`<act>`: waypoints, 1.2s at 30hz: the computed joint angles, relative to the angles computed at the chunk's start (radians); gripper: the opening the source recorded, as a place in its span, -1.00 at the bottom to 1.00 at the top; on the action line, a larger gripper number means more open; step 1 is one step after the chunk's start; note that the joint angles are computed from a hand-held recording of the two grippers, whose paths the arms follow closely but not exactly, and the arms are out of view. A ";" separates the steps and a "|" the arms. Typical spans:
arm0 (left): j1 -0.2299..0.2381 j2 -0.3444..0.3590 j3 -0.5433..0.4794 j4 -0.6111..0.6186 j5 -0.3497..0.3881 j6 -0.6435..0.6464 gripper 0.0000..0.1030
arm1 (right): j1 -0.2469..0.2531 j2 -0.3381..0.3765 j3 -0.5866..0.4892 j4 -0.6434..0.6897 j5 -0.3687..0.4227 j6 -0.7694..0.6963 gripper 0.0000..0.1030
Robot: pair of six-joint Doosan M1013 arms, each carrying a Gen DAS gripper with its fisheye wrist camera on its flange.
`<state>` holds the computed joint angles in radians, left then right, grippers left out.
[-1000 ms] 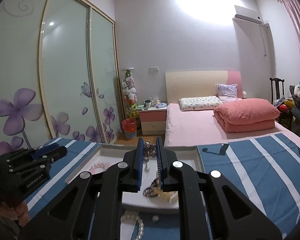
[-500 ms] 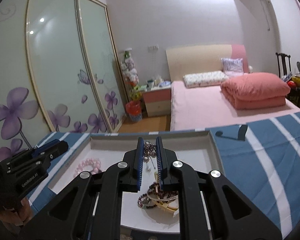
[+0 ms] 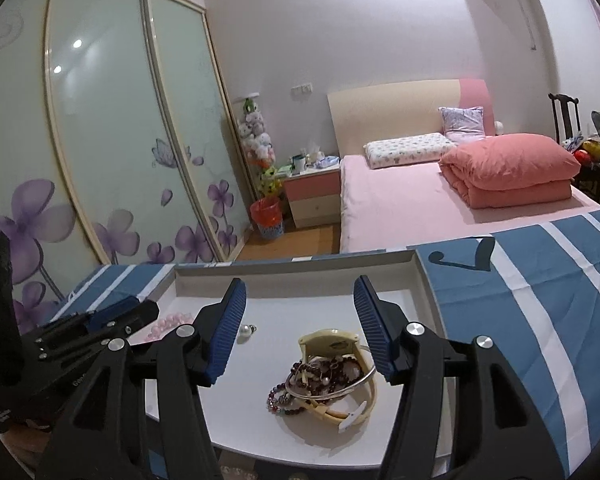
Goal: Organize jewelry
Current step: 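Carry the ring into the tray and open the left tool while the right tool releases the dangle earring there, then grasp the pearl necklace with the left tool while the right tool grasps the pearl stud earring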
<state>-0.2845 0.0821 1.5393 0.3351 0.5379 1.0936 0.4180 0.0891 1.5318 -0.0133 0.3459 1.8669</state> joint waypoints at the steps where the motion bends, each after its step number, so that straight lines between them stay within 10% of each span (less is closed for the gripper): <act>1: 0.000 0.001 -0.001 0.001 0.000 -0.002 -0.44 | -0.001 0.003 -0.006 0.006 0.002 -0.003 0.12; 11: 0.002 -0.021 0.012 -0.028 -0.005 0.021 -0.42 | -0.003 -0.017 0.008 -0.024 -0.011 0.025 0.12; 21: -0.034 -0.107 0.100 -0.218 0.011 0.210 0.04 | 0.012 -0.108 0.095 -0.112 -0.024 0.088 0.12; 36: -0.110 -0.033 0.054 -0.203 0.291 0.223 -0.20 | 0.037 -0.187 0.180 -0.310 -0.012 0.271 0.12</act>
<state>-0.3947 0.0491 1.5935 0.1318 0.8293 1.3166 0.4550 -0.0975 1.7113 -0.3231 0.3342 2.1379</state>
